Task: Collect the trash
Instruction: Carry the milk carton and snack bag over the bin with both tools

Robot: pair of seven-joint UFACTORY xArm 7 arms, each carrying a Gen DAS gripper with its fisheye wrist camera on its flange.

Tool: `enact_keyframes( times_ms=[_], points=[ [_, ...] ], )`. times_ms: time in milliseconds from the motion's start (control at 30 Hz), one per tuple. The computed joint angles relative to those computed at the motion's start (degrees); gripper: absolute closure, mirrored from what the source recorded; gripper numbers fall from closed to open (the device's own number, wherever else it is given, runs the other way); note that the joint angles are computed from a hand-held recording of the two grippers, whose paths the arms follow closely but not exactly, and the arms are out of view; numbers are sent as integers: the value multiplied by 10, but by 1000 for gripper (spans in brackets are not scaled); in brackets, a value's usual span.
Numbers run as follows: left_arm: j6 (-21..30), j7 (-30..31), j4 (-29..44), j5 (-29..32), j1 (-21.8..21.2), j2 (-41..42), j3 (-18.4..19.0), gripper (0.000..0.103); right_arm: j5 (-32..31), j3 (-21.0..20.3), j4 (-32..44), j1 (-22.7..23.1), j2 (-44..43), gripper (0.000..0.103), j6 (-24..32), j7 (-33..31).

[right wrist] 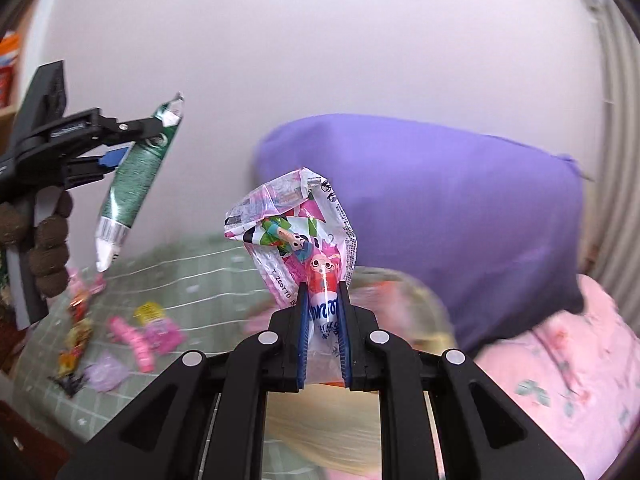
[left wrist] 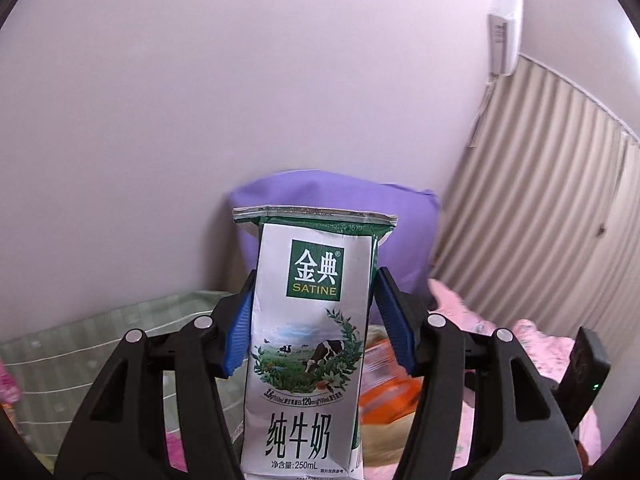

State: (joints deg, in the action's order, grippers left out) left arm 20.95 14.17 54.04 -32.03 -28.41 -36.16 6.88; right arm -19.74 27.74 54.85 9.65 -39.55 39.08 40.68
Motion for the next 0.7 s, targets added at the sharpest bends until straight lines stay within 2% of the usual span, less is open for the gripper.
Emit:
enact_keyframes(
  times_ms=[167,300,400,467,633,700],
  points=[
    [-69,65,43,-68,-110,85,8,49,2,-25,-32,-17,-75,89,47,7],
    [-89,118,81,-145,-158,150,11,49,15,-33,-55,-32,-117,89,72,17],
    [-149,198,100,-230,-197,190,18,49,23,-36,-70,-40,-139,89,81,23],
    [-161,262,107,-299,-224,200,37,49,29,-39,-77,-43,-147,89,82,24],
    [-147,346,117,-407,-226,228,51,49,30,-41,-78,-59,-128,89,61,19],
    [-123,332,120,-404,-206,238,46,49,27,-38,-68,-66,-111,89,54,18]
  ],
)
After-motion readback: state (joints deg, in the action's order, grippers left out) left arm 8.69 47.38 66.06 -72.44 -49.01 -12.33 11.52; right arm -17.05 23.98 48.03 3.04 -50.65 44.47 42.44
